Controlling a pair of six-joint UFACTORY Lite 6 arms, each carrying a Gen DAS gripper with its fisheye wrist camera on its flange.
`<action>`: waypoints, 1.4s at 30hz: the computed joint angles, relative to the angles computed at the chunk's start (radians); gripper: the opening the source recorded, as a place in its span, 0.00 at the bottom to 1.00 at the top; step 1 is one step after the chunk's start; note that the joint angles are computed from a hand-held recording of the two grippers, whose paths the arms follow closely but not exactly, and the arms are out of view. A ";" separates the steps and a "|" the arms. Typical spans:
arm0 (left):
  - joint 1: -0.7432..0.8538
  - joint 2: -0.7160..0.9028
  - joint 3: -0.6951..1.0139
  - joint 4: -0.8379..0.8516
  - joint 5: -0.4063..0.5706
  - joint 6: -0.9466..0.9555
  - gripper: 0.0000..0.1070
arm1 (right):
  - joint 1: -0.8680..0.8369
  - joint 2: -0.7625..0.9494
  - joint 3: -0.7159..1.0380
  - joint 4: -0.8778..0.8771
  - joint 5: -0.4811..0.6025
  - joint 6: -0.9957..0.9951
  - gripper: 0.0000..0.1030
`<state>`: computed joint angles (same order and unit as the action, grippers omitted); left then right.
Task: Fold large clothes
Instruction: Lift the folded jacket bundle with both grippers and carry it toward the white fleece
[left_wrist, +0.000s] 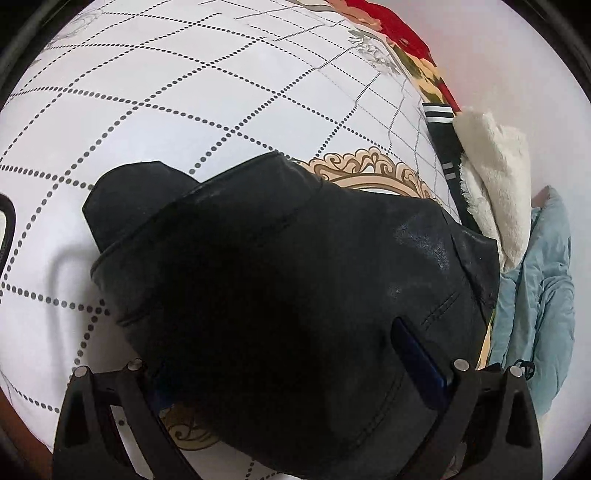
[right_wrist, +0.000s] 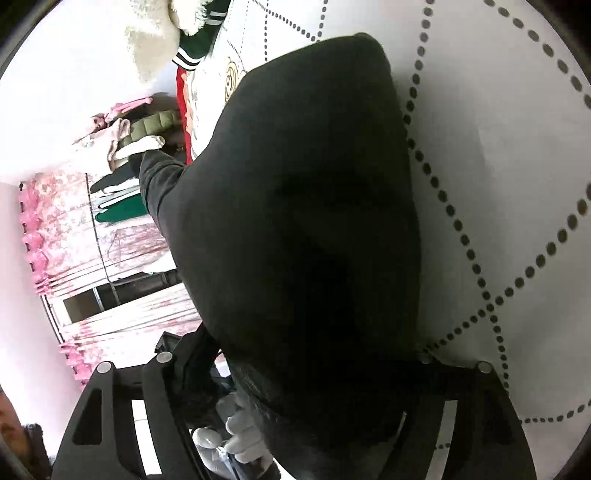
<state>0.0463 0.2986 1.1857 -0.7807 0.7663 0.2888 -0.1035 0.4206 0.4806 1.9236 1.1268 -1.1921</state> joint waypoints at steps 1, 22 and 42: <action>0.000 0.003 0.003 -0.006 0.000 0.006 0.95 | 0.024 0.000 0.004 0.033 -0.004 -0.008 0.80; 0.050 0.032 0.039 -0.093 -0.078 0.049 0.67 | 0.208 0.133 0.281 0.142 -0.017 0.054 0.53; 0.051 0.156 0.571 -0.055 0.133 -0.169 0.61 | 0.196 0.008 0.636 -0.088 -0.152 0.413 0.47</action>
